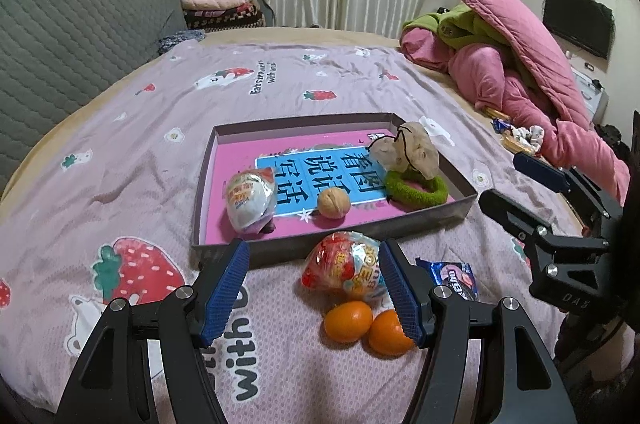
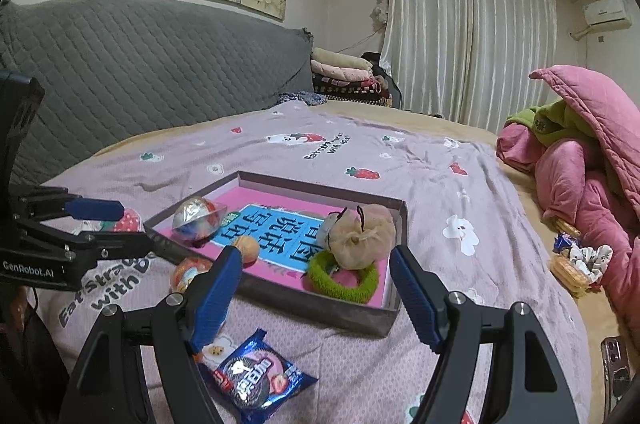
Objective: Organize objects
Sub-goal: 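Withdraw both open tools from the tray back toward the remaining items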
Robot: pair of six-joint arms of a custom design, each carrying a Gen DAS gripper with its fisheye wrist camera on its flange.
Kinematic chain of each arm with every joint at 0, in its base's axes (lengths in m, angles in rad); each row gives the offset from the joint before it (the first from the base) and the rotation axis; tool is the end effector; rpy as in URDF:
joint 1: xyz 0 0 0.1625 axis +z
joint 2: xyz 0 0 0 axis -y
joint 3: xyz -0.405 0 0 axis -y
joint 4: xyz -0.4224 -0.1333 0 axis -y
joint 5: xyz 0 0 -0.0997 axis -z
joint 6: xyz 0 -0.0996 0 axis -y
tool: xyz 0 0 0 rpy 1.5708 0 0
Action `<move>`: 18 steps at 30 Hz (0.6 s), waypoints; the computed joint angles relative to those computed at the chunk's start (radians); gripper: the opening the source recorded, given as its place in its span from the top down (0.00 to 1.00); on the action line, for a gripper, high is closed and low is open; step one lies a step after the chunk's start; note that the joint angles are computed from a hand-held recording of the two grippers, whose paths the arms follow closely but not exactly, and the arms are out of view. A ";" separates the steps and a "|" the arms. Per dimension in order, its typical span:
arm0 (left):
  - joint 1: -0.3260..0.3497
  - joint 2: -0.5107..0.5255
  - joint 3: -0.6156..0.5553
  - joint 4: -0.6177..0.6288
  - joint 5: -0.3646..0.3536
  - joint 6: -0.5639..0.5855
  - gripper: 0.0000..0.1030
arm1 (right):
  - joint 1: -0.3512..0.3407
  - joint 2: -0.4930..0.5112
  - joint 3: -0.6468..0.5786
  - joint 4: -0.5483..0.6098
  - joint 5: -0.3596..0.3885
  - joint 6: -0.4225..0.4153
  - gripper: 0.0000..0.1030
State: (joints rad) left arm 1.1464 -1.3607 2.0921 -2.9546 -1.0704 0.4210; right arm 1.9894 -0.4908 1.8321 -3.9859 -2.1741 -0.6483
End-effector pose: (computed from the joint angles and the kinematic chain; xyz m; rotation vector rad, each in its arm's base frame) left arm -0.0537 -0.5586 0.2676 0.8350 2.3873 -0.8535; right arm 0.3030 -0.4922 -0.0094 0.7566 -2.0706 1.2045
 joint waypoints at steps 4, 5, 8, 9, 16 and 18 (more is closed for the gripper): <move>0.000 -0.015 0.016 -0.006 -0.007 0.007 0.33 | 0.009 0.012 0.002 -0.003 -0.017 -0.008 0.27; 0.000 -0.018 0.019 -0.004 -0.008 0.007 0.33 | 0.011 0.016 0.003 -0.006 -0.022 -0.012 0.27; 0.002 -0.027 0.028 0.000 -0.015 0.011 0.33 | 0.013 0.015 0.013 -0.003 -0.021 -0.010 0.27; 0.002 -0.029 0.031 -0.001 -0.013 0.016 0.33 | 0.015 0.017 0.017 -0.005 -0.022 -0.009 0.26; 0.011 -0.041 0.051 0.004 -0.014 0.022 0.33 | 0.027 0.014 0.051 -0.002 -0.039 0.011 0.22; 0.015 -0.045 0.057 0.006 -0.015 0.025 0.33 | 0.029 0.014 0.056 0.000 -0.045 0.015 0.22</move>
State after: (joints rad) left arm 1.1611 -1.4059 2.1495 -2.9490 -1.0856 0.4463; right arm 2.0185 -0.4767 1.8883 -3.9860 -2.2192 -0.6334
